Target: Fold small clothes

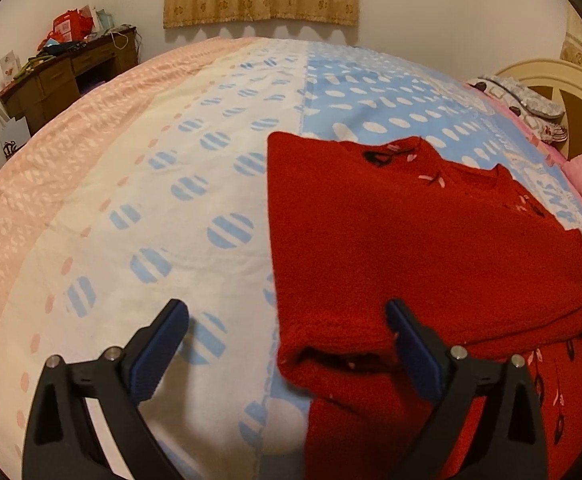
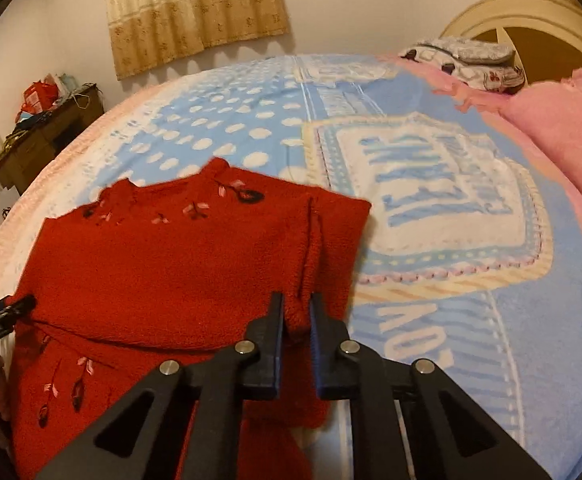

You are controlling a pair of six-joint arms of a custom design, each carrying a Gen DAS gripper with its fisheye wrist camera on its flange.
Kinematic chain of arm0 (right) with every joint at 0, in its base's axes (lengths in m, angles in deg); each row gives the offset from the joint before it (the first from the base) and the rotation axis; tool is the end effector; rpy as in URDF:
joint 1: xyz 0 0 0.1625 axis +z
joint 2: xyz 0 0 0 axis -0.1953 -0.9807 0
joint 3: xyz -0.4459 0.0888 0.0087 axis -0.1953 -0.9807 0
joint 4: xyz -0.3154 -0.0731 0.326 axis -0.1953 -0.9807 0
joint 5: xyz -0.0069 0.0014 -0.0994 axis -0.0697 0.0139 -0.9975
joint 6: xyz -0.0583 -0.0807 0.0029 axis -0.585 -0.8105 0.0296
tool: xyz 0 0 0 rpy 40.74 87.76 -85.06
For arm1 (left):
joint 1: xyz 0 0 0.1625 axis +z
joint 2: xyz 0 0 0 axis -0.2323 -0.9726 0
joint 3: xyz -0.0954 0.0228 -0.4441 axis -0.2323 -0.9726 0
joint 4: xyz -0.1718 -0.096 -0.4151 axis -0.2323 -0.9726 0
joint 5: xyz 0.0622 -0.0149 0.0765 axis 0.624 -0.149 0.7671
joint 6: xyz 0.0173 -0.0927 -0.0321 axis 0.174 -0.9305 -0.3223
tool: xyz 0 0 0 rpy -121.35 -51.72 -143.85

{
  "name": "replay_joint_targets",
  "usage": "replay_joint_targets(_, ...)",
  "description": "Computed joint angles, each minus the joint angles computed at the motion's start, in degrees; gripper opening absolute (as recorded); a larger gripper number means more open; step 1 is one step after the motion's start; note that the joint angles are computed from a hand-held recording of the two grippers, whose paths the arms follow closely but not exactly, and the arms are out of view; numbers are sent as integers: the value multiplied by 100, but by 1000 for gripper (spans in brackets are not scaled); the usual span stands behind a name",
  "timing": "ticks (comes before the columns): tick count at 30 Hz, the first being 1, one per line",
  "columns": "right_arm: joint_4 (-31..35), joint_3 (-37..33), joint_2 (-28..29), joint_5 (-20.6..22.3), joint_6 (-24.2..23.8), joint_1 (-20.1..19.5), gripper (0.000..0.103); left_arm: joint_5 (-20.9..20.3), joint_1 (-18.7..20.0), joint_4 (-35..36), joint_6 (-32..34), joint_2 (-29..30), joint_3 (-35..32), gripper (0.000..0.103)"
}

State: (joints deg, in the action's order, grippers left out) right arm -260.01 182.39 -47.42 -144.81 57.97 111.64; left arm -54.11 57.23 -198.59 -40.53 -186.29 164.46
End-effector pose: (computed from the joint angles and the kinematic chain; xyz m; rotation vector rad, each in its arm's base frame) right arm 0.1638 -0.4326 0.0601 0.5547 -2.3753 0.7597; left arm -0.0137 -0.3239 0.2050 -0.1523 2.1309 -1.0062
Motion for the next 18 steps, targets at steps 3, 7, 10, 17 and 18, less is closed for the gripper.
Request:
replay_joint_targets(3, -69, -21, 79, 47, -74, -81, 10, 42, -28, -43, -41, -139, 67, 103)
replay_joint_targets(7, 13, -29, 70, 52, 65, -187, 10, -24, 100, 39, -80, 80, -59, 103)
replay_joint_targets(10, -126, 25, 91, 36, 21, -192, 10, 97, -33, 573, -404, 136, -115, 103)
replay_joint_targets(17, -187, 119, 28, 72, 101, -206, 12, 152, -51, 863, -528, 170, -165, 103)
replay_joint_targets(18, -201, 128, 16, 50, 98, -179, 12, 163, -46, 879, -529, 181, -174, 103)
